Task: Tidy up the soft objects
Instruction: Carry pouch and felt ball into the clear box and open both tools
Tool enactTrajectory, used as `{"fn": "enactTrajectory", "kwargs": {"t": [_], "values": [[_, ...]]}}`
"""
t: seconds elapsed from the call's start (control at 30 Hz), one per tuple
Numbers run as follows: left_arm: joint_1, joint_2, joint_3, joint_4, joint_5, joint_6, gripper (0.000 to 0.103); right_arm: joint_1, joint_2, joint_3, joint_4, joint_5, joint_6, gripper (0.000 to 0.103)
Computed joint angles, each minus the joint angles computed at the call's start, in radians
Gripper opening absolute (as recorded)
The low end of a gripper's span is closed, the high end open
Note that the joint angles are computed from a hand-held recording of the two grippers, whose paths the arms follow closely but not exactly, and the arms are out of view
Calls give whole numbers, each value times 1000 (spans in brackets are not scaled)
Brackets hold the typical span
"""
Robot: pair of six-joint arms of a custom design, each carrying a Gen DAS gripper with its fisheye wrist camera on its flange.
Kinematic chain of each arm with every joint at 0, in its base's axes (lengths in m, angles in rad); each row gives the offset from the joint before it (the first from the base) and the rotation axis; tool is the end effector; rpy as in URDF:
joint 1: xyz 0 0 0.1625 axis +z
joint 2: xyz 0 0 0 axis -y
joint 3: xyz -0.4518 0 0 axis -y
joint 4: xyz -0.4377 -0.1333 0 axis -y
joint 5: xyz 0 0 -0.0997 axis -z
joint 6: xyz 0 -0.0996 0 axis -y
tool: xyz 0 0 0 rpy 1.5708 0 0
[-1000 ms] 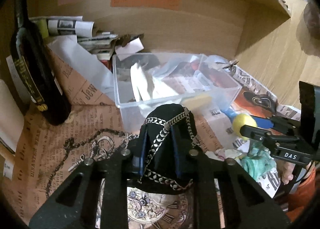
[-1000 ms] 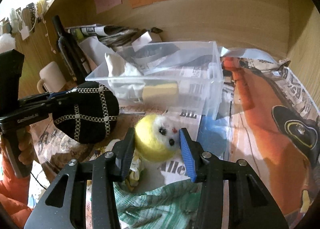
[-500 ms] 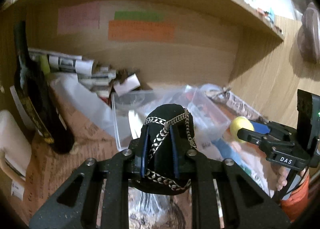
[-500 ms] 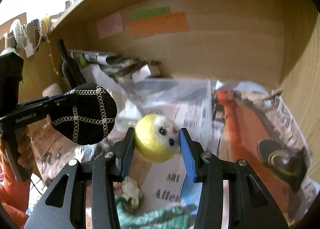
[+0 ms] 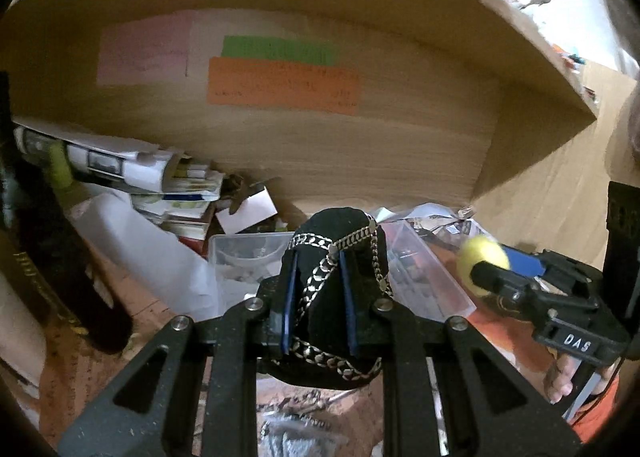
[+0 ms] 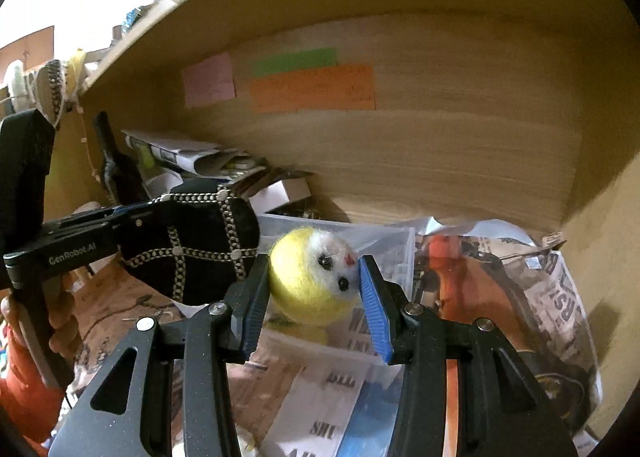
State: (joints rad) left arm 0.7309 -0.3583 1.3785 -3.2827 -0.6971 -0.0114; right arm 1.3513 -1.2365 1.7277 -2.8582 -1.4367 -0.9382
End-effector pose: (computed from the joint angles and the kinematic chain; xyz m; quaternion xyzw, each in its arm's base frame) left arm -0.4331 -0.6699 -0.0377 0.2118 0.8381 -0.4441 0.2357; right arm -0.0038 -0.6902 0.3851 0.3478 -0.8518 0.3576 0.1599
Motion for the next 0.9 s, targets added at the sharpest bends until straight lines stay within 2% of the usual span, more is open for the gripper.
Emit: {"fn": "enactTrajectory", "kwargs": {"t": [0.33,0.53,0.63,0.73,0.8,0.9], "values": [[58,87,-177,251,-21,-75,20,19,109,-107,62,-139,8,41],[84,111,-239,391,-62,-134,20,24,160,-155,80,-224,10,41],[86,118,-250,420,-58,-143,21,26,171,-160,78,-248,1,41],[86,121,-257,439,-50,-140,29,28,178,-159,61,-263,-11,42],[87,116,-254,445,-59,-144,43,31,183,-158,46,-275,-18,42],[82,104,-232,415,-60,-135,54,34,183,-157,42,-286,-22,45]]}}
